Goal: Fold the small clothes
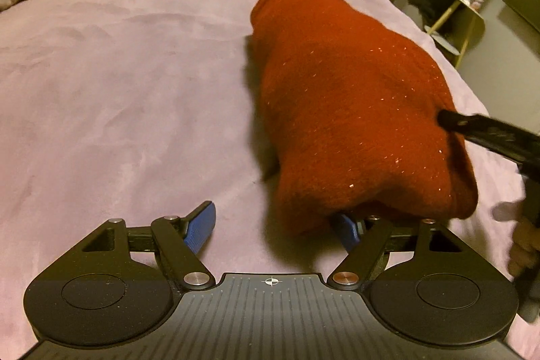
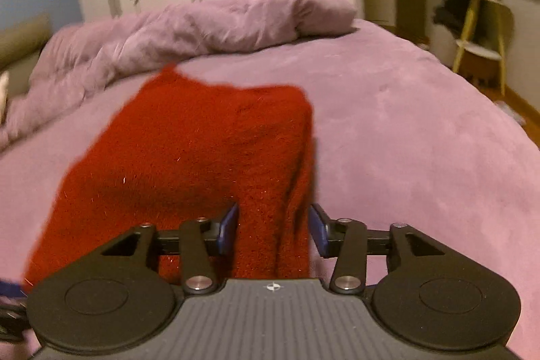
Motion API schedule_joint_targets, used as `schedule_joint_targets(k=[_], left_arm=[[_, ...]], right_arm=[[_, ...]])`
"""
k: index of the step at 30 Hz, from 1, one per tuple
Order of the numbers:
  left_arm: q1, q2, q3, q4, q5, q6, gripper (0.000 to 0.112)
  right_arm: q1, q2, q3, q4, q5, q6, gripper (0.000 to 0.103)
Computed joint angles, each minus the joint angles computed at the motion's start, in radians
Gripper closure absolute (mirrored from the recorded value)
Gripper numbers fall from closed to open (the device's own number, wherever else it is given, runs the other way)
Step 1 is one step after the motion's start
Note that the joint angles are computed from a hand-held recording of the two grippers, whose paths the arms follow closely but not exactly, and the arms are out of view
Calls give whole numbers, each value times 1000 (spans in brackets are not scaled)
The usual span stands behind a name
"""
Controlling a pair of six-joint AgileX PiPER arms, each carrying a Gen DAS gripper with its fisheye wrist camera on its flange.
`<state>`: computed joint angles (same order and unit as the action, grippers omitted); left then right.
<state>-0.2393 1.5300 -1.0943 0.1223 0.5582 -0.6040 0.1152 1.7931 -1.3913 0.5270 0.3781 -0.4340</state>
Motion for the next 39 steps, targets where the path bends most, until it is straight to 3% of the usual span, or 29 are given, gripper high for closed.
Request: schedule_joint_targets(k=[4,8,12,15,18,22,26,27,28,30,32,36,39], left_arm=[[-17,5,-17,18,24,-47,33],[-31,7,-38,38,51,-86,33],[-33,2,-41,59,67,-104,33],[-19,1,-39,39,65,-98,32],[-10,-5,-28,23,56,-95,32],[-11,-3,-29,27,57,-107,32],[-22,0,-37,49,70,-128,32],[-25,0,-37,55,71,-136,32],[-29,4,-41,61,75,-144,32],[-35,11,-51,72,86,-152,32],[-35,13,-55,72,88,-135,31],[-40,15,-52,92,83,-123,27],[-19,18,-63,-18,108,-4,30]], right_arm=[[12,-154,164,290,-56,-315,59],[-17,-214,261,553,18,-553,60],[-29,-199,306,412,8,-398,65],[-51,-186,340,325,-39,-332,63],[-169,-187,339,484,121,-355,63],[-294,-153,343,661,349,-372,53],[-346,-77,339,804,482,-337,53],[-349,-60,333,838,498,-329,54],[-343,-46,325,856,504,-326,66],[-302,-26,268,797,471,-273,88],[-240,-80,268,740,354,-324,91],[-297,-120,302,878,375,-428,92],[-220,-107,291,653,183,-406,90]])
